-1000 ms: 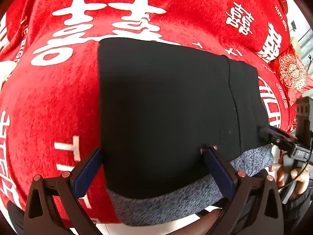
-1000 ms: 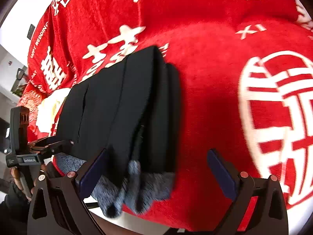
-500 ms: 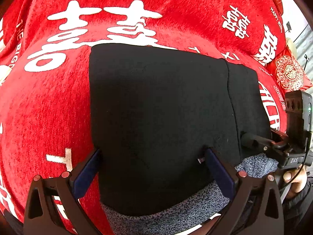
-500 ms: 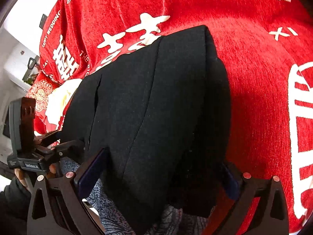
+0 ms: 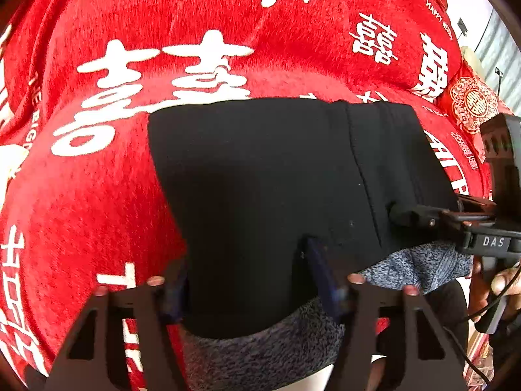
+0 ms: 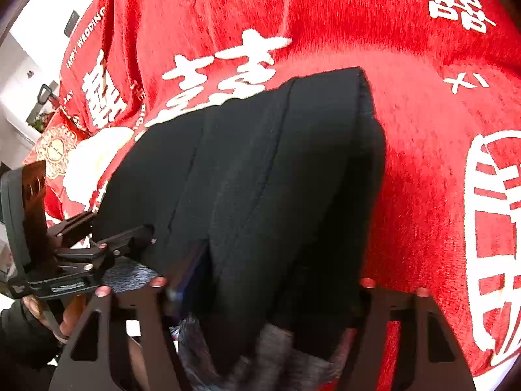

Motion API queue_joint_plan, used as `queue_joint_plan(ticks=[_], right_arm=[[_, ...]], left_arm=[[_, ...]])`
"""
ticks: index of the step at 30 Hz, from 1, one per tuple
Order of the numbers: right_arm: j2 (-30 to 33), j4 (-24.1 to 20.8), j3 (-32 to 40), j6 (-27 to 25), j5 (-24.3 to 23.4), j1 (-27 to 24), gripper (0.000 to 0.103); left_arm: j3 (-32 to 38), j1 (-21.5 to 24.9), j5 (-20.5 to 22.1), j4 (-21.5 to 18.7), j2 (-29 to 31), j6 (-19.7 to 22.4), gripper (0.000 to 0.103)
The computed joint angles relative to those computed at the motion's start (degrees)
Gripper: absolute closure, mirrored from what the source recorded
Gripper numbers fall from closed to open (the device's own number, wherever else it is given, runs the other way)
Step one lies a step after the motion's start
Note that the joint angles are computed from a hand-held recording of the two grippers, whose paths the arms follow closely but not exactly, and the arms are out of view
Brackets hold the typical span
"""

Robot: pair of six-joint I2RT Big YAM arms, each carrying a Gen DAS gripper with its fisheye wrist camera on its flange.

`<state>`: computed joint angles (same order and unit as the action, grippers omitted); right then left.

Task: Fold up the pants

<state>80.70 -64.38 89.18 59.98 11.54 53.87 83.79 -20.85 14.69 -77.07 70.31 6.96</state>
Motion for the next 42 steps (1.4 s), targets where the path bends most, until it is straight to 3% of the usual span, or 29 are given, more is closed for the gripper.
queue_joint_plan(ticks=[2, 5, 15, 25, 35, 42], right_arm=[[0.0, -0.17, 0.85, -0.35, 0.72, 0.34, 0.049], [1.38, -2.0, 3.99, -2.04, 1.99, 1.19, 0.052], [2.64, -3.24, 8.27, -2.88, 4.34, 2.2, 0.054], [3.73, -4.12, 13.86, -5.98, 4.86, -0.75, 0.054], [8.53, -5.89, 20.21, -10.89, -1.44, -7.56, 0.054], [12.04, -5.88, 22.64, -12.95, -6.52, -11.74, 0.054]], left_arm=[[1.0, 0.25, 0.2, -0.57, 0.4, -0.02, 0.055], [2.04, 0.67, 0.58, -1.35, 1.11, 0.21, 0.058], [5.02, 1.17, 2.1, -2.55, 1.12, 0.2, 0.063], [15.48, 0.74, 1.53, -3.89, 6.3, -0.07, 0.063], [25.59, 1.46, -0.12, -6.7, 15.68, -0.53, 0.063], [29.09, 2.53, -0.08, -7.91, 20.45, -0.74, 0.062]])
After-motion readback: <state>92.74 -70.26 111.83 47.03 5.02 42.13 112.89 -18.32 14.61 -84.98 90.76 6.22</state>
